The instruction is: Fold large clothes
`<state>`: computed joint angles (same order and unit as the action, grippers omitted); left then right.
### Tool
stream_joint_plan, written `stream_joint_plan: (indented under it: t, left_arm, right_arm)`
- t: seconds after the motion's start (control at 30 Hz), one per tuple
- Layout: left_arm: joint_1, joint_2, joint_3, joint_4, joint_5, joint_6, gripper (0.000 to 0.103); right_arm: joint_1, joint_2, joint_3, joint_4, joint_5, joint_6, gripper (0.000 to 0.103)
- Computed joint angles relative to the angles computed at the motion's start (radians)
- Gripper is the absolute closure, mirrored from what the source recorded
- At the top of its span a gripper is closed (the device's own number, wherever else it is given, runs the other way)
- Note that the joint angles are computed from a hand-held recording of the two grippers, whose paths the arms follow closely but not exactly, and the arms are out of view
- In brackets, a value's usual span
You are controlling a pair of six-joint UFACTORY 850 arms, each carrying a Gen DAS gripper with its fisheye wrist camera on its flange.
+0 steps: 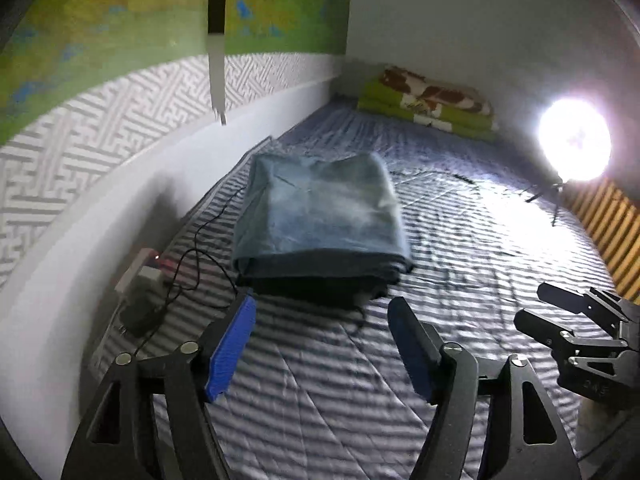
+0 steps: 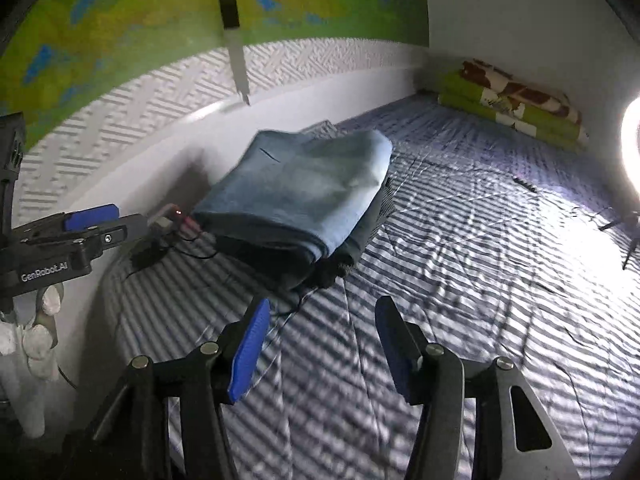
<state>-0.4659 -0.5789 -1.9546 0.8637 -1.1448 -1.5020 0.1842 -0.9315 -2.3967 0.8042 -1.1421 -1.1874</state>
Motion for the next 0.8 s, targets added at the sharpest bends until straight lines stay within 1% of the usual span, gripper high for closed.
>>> stream_joint_plan:
  t: [0.03, 0.1, 0.13, 0.23, 0.37, 0.47, 0.53, 0.63, 0.8]
  left_arm:
    - [-0.032, -0.001, -0.017, 0.008, -0.039, -0.006, 0.025]
    - [-0.073, -0.010, -0.051, 0.022, -0.096, 0.006, 0.023]
    - [-0.104, -0.024, -0.084, 0.037, -0.148, 0.014, 0.023]
    - [-0.157, -0.041, -0.132, 0.056, -0.217, 0.008, 0.019]
    - [-0.232, -0.057, -0.180, 0.081, -0.278, -0.041, 0.012]
    - [-0.274, -0.075, -0.217, 0.099, -0.318, -0.061, 0.011]
    - [-0.301, -0.087, -0.238, 0.116, -0.339, -0.080, 0.007]
    - [-0.333, -0.121, -0.291, 0.134, -0.377, -0.073, 0.007]
    - [-0.368, -0.133, -0.304, 0.144, -0.382, -0.130, 0.003]
  right_arm:
    - [-0.014, 0.041, 0.057, 0.014, 0.008, -0.032, 0.050]
    - [-0.046, 0.116, 0.156, 0.047, 0.002, -0.092, 0.049]
    - [-0.059, 0.141, 0.189, 0.060, -0.003, -0.113, 0.048]
    - [-0.096, 0.208, 0.268, 0.091, -0.016, -0.159, 0.046]
    - [-0.147, 0.279, 0.347, 0.126, -0.051, -0.210, 0.044]
    - [-0.181, 0.328, 0.410, 0.150, -0.057, -0.255, 0.038]
    - [-0.197, 0.346, 0.433, 0.151, -0.073, -0.273, 0.036]
    - [-0.224, 0.382, 0.483, 0.166, -0.081, -0.314, 0.035]
    - [-0.260, 0.423, 0.551, 0.196, -0.084, -0.353, 0.024]
